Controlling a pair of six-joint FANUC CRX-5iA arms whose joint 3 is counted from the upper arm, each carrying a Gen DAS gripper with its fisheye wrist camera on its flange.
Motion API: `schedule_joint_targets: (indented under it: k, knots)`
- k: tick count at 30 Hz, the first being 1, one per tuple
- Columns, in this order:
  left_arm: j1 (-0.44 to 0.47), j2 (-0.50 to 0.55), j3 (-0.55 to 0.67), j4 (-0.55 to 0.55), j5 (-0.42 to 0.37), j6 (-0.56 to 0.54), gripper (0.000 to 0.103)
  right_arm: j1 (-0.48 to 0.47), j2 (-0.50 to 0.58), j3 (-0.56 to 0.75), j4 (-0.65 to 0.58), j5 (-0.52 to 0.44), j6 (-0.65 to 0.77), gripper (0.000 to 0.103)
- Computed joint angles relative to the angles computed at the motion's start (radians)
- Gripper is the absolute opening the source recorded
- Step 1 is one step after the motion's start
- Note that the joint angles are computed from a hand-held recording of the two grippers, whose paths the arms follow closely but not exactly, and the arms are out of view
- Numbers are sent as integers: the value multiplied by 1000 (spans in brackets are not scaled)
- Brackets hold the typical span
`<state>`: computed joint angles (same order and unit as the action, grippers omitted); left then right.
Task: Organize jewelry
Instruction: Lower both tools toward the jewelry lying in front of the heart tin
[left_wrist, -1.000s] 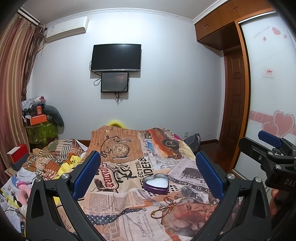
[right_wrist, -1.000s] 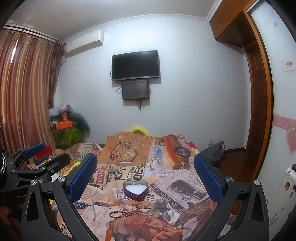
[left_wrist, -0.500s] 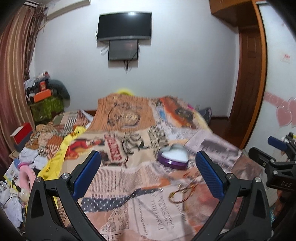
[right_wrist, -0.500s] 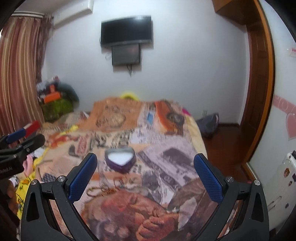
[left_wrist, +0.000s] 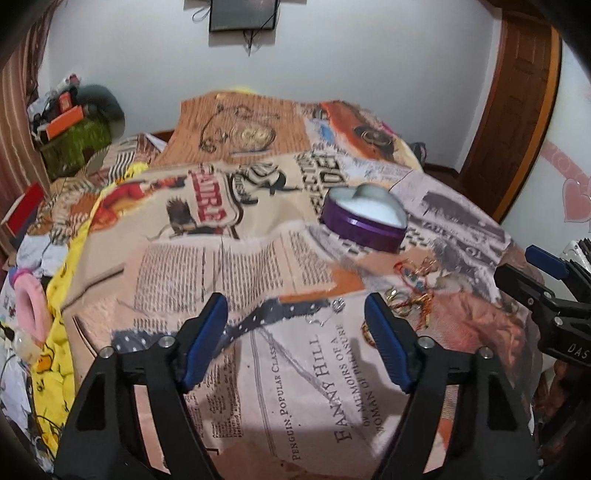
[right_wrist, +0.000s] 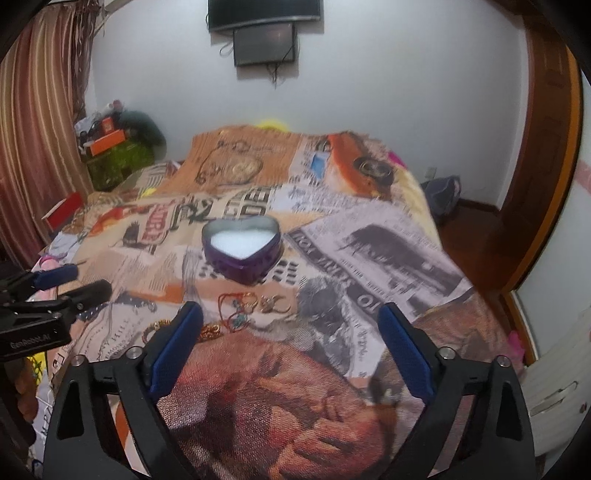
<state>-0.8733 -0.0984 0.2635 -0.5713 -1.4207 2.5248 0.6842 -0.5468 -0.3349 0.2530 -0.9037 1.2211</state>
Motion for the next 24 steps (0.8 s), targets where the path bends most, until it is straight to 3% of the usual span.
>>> schedule_joint_targets:
  k: [5, 9, 13, 24]
  knots:
    - [57, -19, -63, 97, 78, -21, 73, -16, 43, 27, -60, -6, 55, 82]
    - [86, -20, -82, 143, 120, -47, 56, -54, 93, 68, -125, -24, 119, 75]
    - [97, -5, -77, 161, 143, -91, 46, -103, 137, 113, -201, -44, 178, 72]
    - [137, 12, -81, 235, 228, -218, 29, -187, 247, 225, -342, -113, 311, 61]
